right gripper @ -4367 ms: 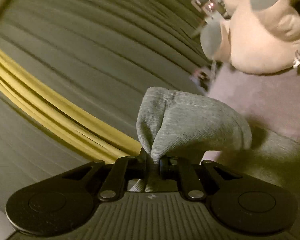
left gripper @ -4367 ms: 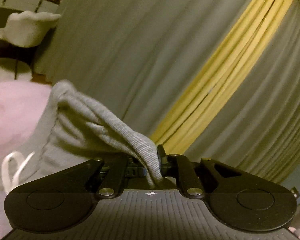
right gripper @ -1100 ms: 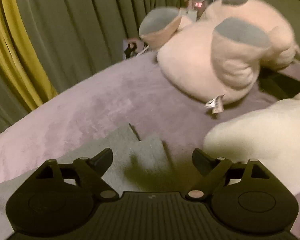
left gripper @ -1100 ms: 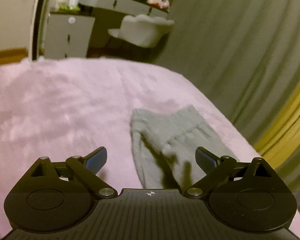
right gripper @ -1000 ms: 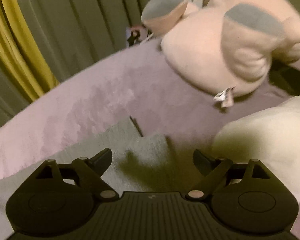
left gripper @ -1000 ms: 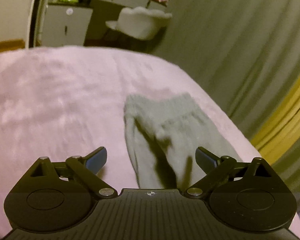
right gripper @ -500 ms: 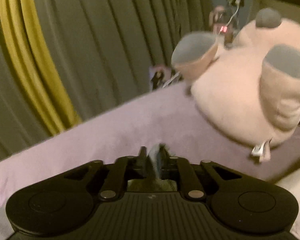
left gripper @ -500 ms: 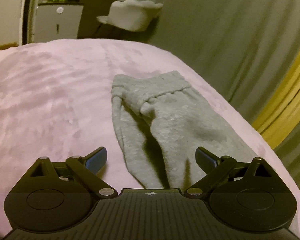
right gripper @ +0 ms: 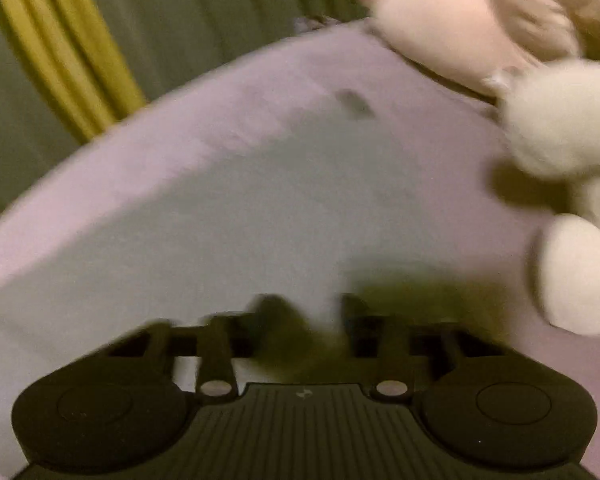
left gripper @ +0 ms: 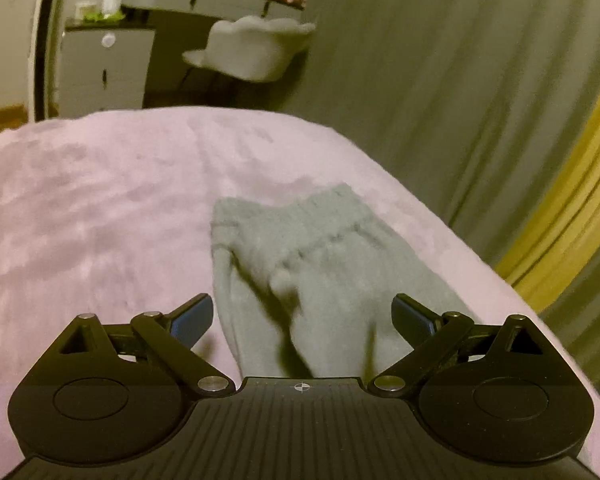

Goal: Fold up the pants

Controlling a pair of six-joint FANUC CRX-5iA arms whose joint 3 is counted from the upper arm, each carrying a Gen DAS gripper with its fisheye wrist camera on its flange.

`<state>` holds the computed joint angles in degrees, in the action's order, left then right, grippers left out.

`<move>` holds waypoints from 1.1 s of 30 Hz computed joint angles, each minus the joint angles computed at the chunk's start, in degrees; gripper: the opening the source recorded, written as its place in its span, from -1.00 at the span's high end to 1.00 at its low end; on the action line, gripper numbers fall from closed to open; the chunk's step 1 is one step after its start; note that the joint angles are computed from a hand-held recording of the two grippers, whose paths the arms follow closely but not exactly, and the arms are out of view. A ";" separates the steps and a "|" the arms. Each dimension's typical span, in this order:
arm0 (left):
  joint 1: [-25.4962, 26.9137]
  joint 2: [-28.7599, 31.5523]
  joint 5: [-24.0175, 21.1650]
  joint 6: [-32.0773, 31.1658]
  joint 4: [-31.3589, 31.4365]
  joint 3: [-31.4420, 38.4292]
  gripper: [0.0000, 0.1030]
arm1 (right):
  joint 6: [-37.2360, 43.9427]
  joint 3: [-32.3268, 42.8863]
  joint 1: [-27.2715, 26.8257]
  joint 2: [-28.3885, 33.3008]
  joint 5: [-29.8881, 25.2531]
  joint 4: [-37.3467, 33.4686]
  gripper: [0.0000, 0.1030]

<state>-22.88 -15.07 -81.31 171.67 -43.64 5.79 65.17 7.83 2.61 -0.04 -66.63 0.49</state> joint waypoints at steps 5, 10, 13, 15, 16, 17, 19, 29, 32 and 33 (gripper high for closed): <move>21.39 -8.47 18.87 -5.96 22.68 -12.03 -0.94 | -9.94 2.74 4.89 3.09 -5.51 11.84 0.72; 29.46 -8.26 24.89 -14.71 33.40 -16.36 -0.90 | -12.58 1.96 10.78 4.33 -7.17 25.74 -0.10; 29.90 -6.65 24.80 -16.23 33.01 -15.23 -0.63 | -10.76 4.11 11.83 3.03 -4.18 22.30 -0.11; 30.87 -6.41 25.25 -18.23 33.78 -15.19 -0.47 | -7.65 8.87 12.52 3.72 -3.41 15.48 -0.14; 31.22 -6.56 25.58 -19.43 34.02 -15.33 -0.29 | -6.12 11.30 13.20 4.57 -3.13 12.30 -0.19; 31.53 -6.71 25.68 -21.52 34.42 -15.35 -0.15 | -4.60 13.68 14.05 5.70 -3.20 9.63 -0.25; 31.29 -7.26 25.51 -24.28 33.52 -15.09 0.12 | -2.03 17.93 16.63 8.45 -3.32 6.06 -0.28; 17.71 -3.03 21.17 -29.08 10.77 -6.09 0.39 | 8.98 34.86 28.05 21.58 -5.65 -6.88 -0.28; 16.77 -4.07 23.79 -25.84 8.40 -7.95 0.39 | 9.30 42.98 28.12 26.63 -8.99 -11.95 -0.28; 17.67 -5.07 24.78 -25.13 9.51 -9.52 0.39 | 8.98 46.15 27.78 28.36 -10.45 -14.33 -0.28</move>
